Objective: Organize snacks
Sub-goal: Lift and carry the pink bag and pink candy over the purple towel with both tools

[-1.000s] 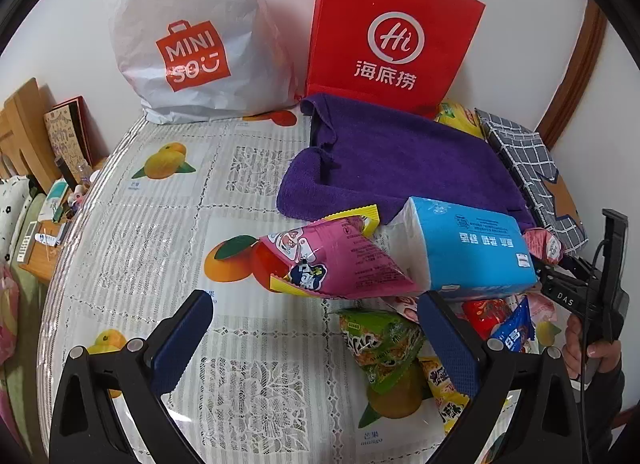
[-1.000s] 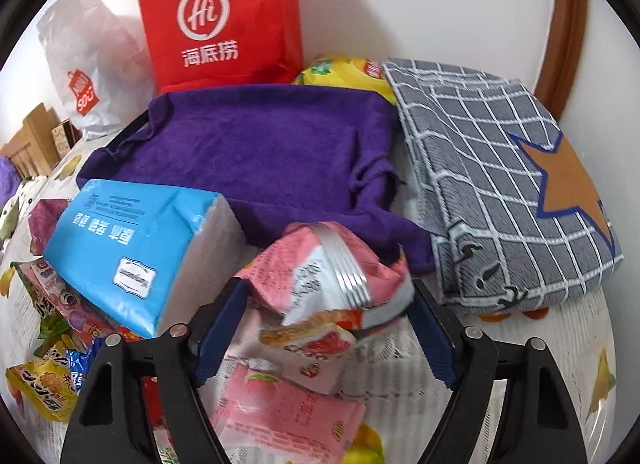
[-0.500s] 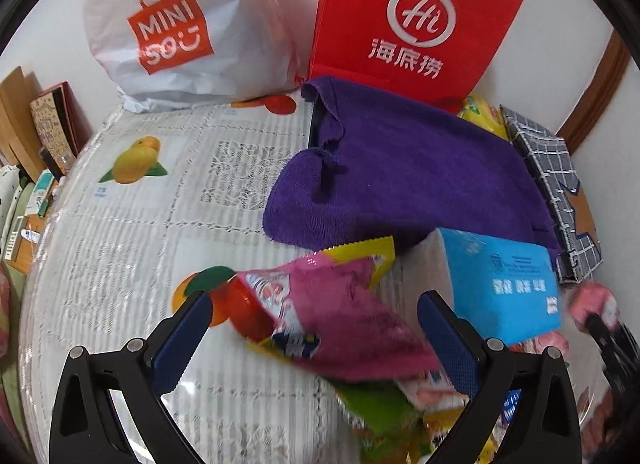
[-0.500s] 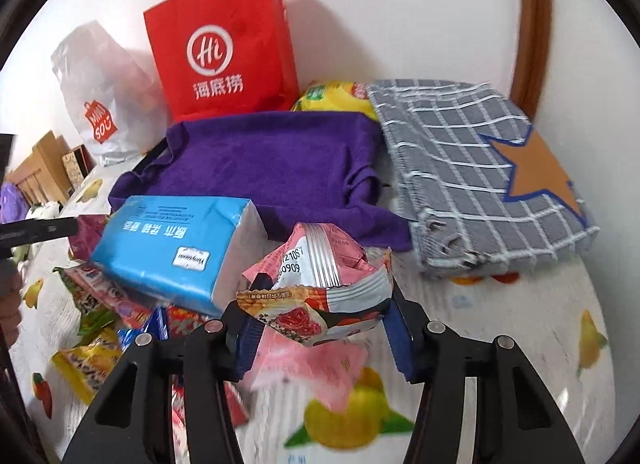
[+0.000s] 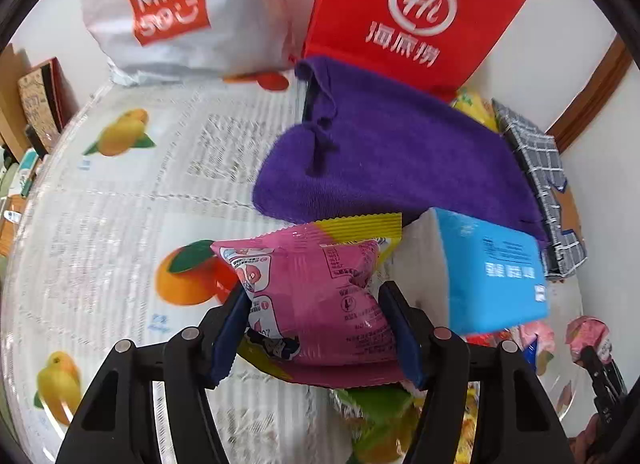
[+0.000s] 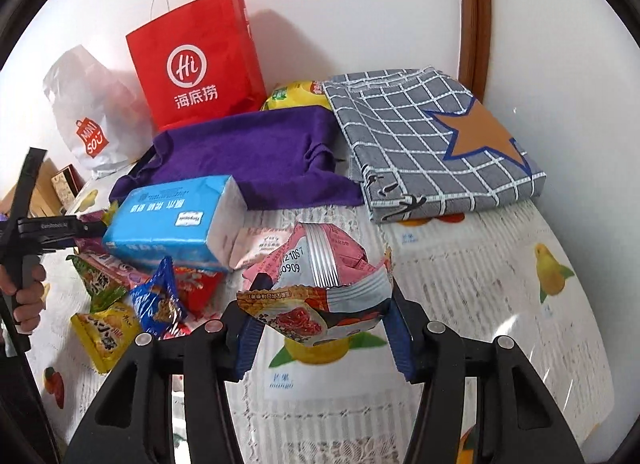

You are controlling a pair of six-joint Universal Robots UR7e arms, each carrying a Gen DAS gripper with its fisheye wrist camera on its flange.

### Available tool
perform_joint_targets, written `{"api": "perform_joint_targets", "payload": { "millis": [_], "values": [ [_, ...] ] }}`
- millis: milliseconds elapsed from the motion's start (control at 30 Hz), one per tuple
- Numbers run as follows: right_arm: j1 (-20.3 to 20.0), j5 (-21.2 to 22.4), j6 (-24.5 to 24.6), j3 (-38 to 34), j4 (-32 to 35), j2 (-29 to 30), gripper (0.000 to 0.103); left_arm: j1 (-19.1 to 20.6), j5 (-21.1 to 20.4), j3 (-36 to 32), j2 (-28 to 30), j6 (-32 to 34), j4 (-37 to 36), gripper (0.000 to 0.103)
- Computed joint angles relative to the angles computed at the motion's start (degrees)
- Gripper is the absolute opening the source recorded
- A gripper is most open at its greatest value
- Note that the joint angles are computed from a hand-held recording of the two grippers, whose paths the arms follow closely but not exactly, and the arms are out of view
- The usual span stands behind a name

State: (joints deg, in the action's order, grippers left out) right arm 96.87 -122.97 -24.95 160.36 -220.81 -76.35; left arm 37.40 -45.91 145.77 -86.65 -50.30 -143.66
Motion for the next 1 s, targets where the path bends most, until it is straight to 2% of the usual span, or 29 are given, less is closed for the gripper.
{"api": "perform_joint_targets", "payload": {
  "millis": [133,300,433,600,767,1000],
  "values": [
    [3.0,-1.3,1.8,0.4,1.0,-0.5,0.054,-4.6,0.8,1.2,-6.5,-5.1,7.4,0.063],
    [8.9,-4.1,4.2,0.9,2.1,-1.3,0.054,-12.9,0.5,2.5,-13.7,-12.8,18.8,0.063],
    [13.9,-6.6,7.6,1.3,5.2,-3.2,0.054,-19.4,-0.7,3.0,-17.5,-18.4,25.4,0.063],
    [19.9,-9.8,10.7,1.3,8.3,-4.6,0.054,-25.9,-2.0,3.2,-19.8,-23.3,29.6,0.063],
    [24.5,-12.0,13.3,1.0,11.4,-6.0,0.054,-30.4,-2.7,2.9,-20.0,-26.2,31.8,0.063],
    [29.3,-15.1,16.4,-0.4,16.2,-7.9,0.054,-32.7,-3.3,1.9,-19.7,-26.9,32.3,0.063]
  ]
}}
